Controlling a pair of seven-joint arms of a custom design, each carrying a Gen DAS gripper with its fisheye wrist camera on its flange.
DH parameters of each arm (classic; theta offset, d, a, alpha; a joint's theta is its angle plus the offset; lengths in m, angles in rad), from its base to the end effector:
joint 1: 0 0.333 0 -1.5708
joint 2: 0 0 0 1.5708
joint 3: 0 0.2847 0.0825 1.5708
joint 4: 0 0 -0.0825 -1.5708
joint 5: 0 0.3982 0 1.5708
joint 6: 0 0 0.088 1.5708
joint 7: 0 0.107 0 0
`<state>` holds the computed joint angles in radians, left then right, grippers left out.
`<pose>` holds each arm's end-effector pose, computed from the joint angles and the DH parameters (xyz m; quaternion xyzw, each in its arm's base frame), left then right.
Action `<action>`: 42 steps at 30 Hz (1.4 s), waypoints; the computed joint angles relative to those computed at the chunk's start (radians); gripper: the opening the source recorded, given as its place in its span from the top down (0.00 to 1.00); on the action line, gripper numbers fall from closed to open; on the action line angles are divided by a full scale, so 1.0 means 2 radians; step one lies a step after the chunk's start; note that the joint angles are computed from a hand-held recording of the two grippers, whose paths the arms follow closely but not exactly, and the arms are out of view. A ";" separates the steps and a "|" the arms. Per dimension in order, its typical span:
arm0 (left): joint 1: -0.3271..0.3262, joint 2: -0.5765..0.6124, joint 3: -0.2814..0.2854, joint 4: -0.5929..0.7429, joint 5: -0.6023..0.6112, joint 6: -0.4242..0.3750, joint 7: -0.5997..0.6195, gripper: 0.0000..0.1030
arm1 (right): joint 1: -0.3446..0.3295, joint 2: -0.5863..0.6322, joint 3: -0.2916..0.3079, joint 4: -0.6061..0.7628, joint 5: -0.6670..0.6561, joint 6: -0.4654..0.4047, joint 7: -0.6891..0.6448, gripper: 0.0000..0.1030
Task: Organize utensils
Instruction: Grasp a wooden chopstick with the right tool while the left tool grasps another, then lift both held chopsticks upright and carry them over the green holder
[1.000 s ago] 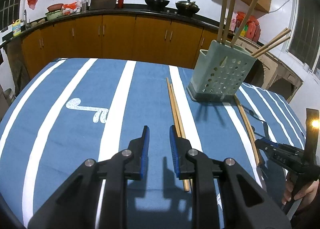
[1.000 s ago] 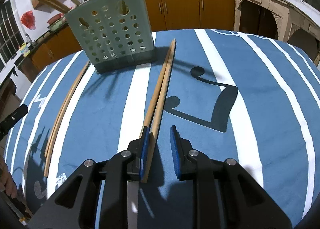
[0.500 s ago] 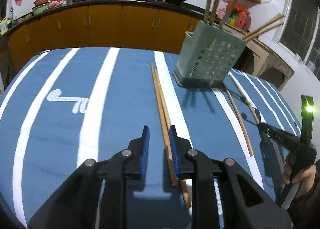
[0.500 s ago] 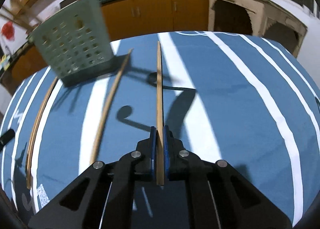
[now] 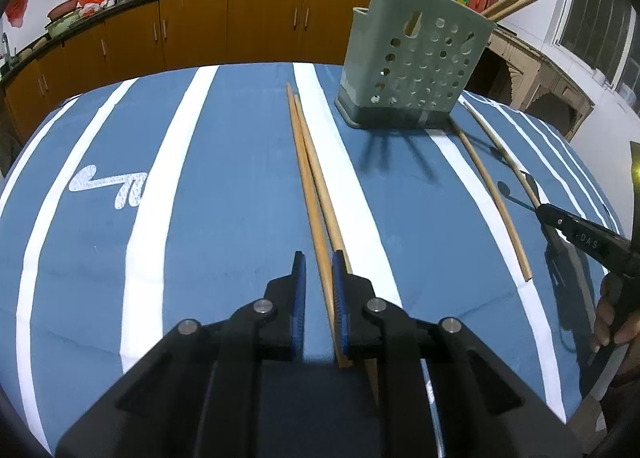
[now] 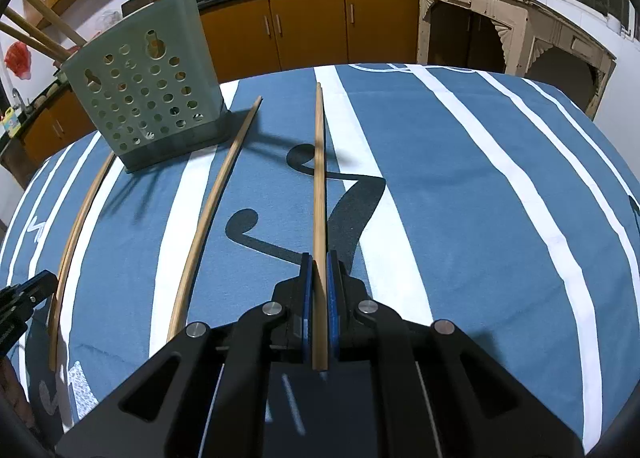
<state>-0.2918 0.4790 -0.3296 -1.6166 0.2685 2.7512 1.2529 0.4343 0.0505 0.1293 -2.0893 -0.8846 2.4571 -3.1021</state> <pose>0.6023 -0.4005 0.4040 -0.5093 0.7920 -0.3113 0.1279 0.5018 0.3170 0.3940 -0.5058 0.7894 -0.2598 0.2315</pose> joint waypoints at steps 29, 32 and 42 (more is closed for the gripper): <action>0.010 -0.003 0.015 -0.003 0.023 0.003 -0.049 0.90 | -0.001 -0.008 0.002 -0.013 -0.011 0.014 0.007 0.92; 0.009 -0.003 0.015 -0.003 0.022 0.003 -0.048 0.90 | 0.000 -0.008 0.002 -0.013 -0.011 0.014 0.007 0.92; 0.000 -0.004 0.023 0.001 0.040 -0.009 -0.041 0.90 | 0.000 -0.010 0.003 -0.015 -0.011 0.014 0.003 0.92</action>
